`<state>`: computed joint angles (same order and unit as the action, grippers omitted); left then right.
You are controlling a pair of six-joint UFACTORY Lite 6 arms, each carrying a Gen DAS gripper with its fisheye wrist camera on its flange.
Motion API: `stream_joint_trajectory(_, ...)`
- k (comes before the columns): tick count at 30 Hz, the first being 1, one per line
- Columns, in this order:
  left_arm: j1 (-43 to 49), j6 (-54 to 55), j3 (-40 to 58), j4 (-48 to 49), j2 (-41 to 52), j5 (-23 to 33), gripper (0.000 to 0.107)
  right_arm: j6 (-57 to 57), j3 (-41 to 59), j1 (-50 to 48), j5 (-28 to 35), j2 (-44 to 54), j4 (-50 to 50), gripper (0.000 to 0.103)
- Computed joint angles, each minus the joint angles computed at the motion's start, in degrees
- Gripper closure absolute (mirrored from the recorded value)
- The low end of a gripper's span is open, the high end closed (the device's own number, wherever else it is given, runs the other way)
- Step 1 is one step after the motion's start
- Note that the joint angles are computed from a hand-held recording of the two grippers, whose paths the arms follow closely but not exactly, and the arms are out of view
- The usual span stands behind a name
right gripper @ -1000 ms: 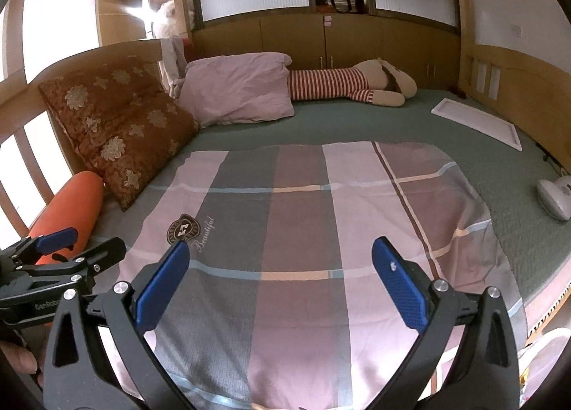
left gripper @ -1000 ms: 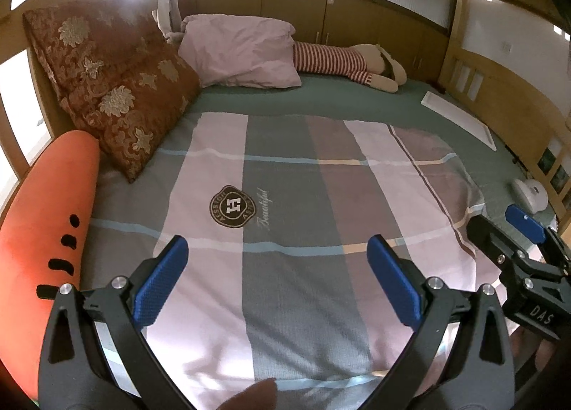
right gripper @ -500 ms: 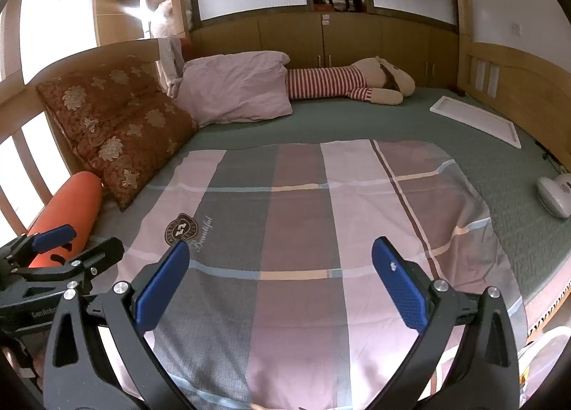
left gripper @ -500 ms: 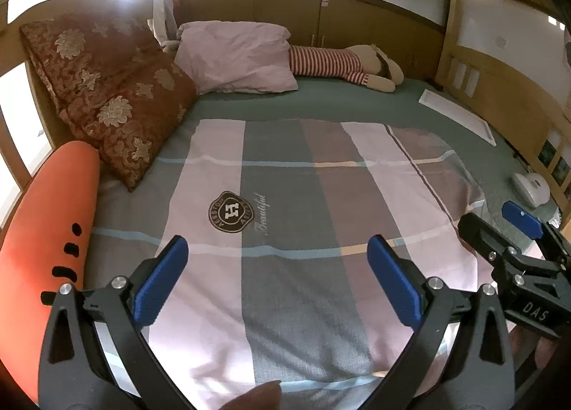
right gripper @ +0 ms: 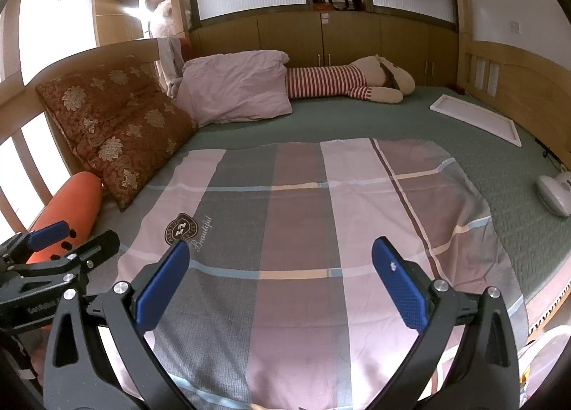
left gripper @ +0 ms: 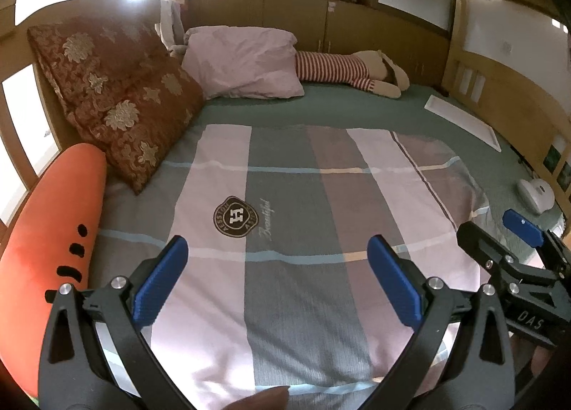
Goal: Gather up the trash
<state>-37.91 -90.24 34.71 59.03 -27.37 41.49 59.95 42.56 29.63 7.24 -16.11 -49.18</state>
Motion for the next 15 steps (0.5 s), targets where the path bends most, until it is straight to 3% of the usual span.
stream_joint_trajectory(15,1.45,2.62,-0.07,-1.97,0.23,-1.79,0.007,-1.85,-0.02,-0.28,-0.18,-0.09,1.64,0.003)
